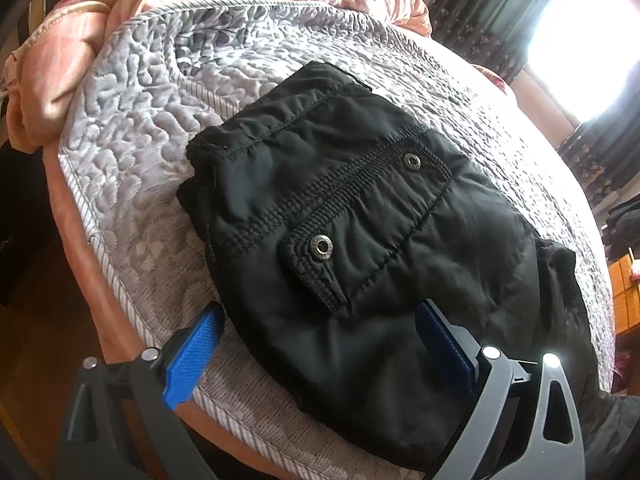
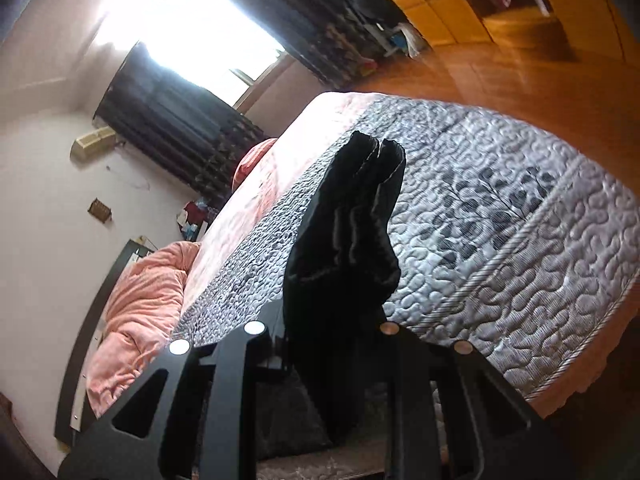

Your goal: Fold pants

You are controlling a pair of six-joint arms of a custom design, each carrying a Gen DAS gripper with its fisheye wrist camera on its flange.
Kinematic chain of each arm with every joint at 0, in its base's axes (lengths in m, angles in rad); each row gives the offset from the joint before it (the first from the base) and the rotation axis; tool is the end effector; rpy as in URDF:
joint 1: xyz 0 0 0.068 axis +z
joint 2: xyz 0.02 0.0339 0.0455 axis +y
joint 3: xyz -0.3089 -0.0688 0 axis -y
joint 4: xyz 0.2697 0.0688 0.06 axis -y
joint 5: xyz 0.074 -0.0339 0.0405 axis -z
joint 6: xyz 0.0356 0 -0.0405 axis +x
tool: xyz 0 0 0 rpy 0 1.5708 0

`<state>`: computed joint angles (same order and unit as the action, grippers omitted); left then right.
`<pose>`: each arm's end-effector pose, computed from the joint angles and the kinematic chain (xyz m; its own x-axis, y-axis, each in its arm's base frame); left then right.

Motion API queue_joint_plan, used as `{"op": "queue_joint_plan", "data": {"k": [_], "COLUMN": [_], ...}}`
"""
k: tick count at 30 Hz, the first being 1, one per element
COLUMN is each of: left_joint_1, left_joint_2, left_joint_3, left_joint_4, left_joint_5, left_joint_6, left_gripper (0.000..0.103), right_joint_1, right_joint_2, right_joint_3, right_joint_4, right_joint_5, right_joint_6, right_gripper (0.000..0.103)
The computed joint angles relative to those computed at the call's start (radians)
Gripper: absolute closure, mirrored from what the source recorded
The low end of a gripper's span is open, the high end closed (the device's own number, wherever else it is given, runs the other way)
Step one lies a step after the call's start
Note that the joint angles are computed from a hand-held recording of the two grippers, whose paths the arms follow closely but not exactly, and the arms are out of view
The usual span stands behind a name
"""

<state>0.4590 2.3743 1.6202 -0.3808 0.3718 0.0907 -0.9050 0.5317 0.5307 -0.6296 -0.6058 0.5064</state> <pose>0.4766 0.2211 0.0899 -0.8343 -0.3182 -0.4503 -0.2005 0.9359 -0.2897 0.0820 -0.0716 0.2690 -0.1427 0.8272 -0.5435 0.4936 0.5354 0.6854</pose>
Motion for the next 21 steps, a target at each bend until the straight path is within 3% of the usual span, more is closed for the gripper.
{"op": "queue_joint_plan", "data": {"k": [9, 15, 21], "left_joint_1": [0.002, 0.001, 0.004], "left_joint_2": [0.004, 0.009, 0.013], "left_joint_3": [0.004, 0.012, 0.017], "left_joint_4": [-0.001, -0.011, -0.017], "left_joint_5": [0.003, 0.003, 0.005], "left_joint_6": [0.002, 0.002, 0.0], "left_gripper": [0.006, 0.006, 0.006], "right_joint_1": [0.32, 0.435, 0.666], "right_joint_2": [-0.009, 0.011, 0.042], "right_joint_3": [0.067, 0.086, 0.138], "right_joint_4": [0.003, 0.014, -0.025], "right_joint_5": [0.281, 0.384, 0.62], "right_joint_6": [0.111, 0.139, 0.196], "right_gripper": [0.082, 0.082, 0.083]}}
